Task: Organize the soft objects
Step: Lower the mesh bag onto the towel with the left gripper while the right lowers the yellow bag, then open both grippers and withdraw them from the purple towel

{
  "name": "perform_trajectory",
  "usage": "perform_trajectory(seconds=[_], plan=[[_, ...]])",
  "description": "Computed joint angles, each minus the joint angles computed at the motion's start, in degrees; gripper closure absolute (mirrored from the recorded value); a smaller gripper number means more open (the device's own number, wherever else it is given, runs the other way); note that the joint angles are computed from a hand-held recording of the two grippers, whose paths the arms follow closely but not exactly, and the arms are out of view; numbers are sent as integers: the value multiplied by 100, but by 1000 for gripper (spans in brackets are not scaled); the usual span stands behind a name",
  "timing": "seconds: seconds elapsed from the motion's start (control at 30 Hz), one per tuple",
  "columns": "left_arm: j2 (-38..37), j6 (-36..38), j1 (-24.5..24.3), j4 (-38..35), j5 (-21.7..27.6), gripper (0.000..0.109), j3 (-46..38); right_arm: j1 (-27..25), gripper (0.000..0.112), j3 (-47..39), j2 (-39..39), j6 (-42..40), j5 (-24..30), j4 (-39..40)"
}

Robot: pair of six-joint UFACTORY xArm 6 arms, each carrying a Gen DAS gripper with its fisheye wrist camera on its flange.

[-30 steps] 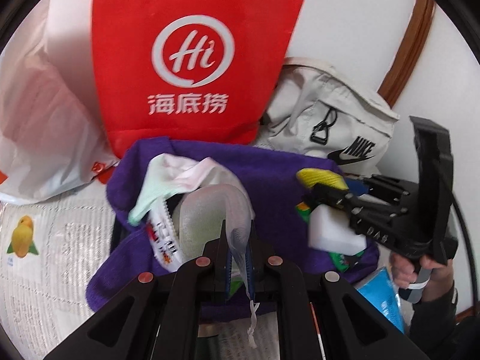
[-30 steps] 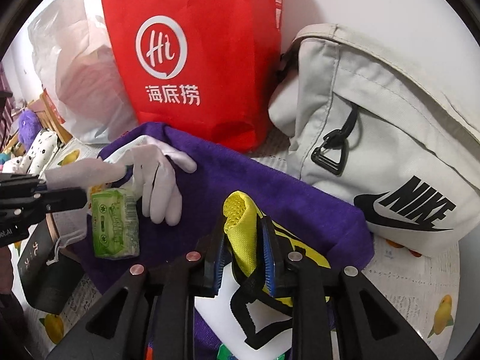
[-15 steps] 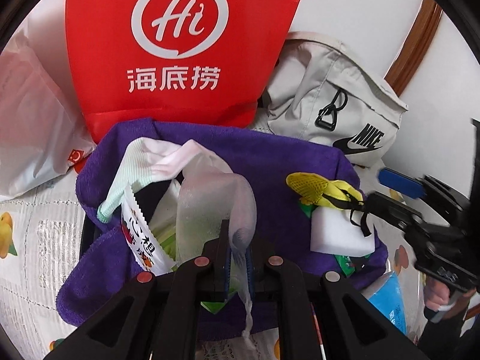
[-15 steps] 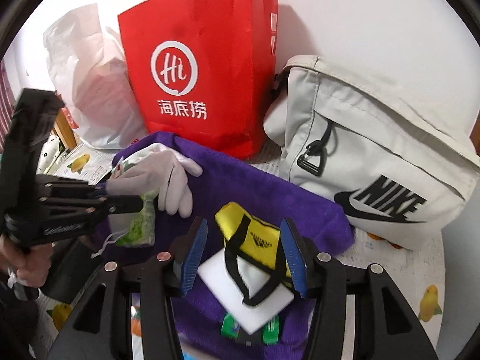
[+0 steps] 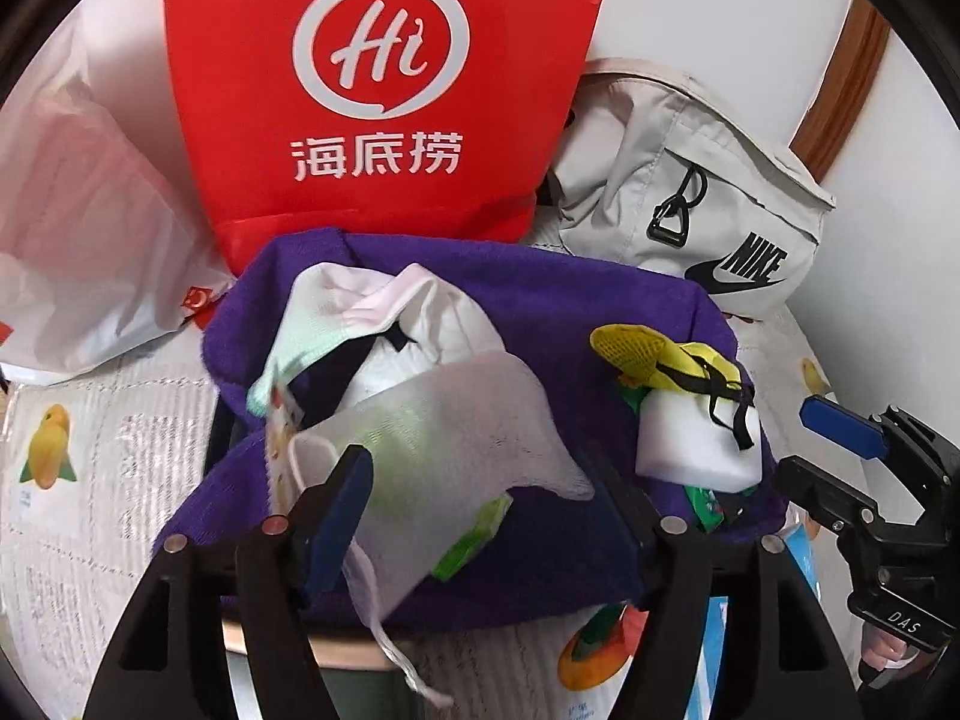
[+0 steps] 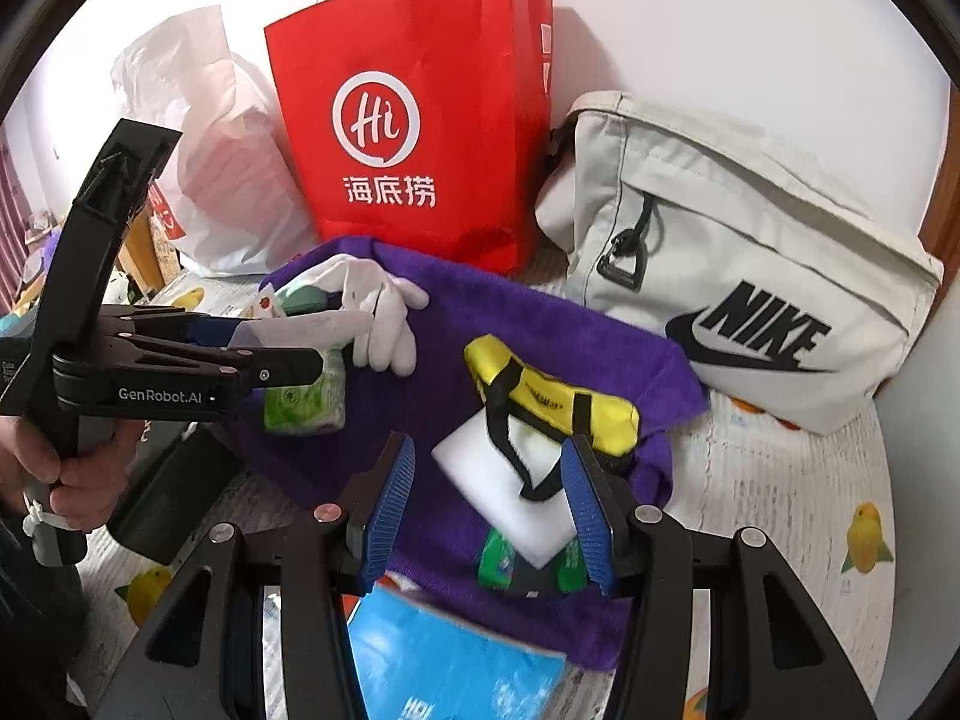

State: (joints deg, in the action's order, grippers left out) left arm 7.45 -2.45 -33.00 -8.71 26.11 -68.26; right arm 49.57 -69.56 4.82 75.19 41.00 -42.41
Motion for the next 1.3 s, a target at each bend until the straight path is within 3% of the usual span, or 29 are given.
perform_trajectory(seconds=[0.17, 0.27, 0.47, 0.63, 0.9, 1.1, 1.3], plan=[[-244, -626, 19, 533, -126, 28, 240, 159, 61, 87, -125, 248, 110, -29], [-306, -438, -42, 350, -125, 23, 289, 236, 61, 115, -158, 319, 170, -7], [-489, -293, -161, 266, 20, 23, 430, 363, 61, 245, -279, 502, 242, 26], [-913, -827, -202, 774, -34, 23, 812, 609, 61, 214, -395, 705, 650, -23], [-2081, -1850, -307, 1788, 96, 22, 1703, 1230, 51, -69, -493, 1223, 1523, -29], [-3307, -2765, -480, 2588, 321, 10, 2510, 1955, 34, -607, -336, 1561, 2513, -320], [-4524, -3397, -761, 3034, 907, 7, 3150, 2579, 23, -1046, -166, 1973, 3121, -520]])
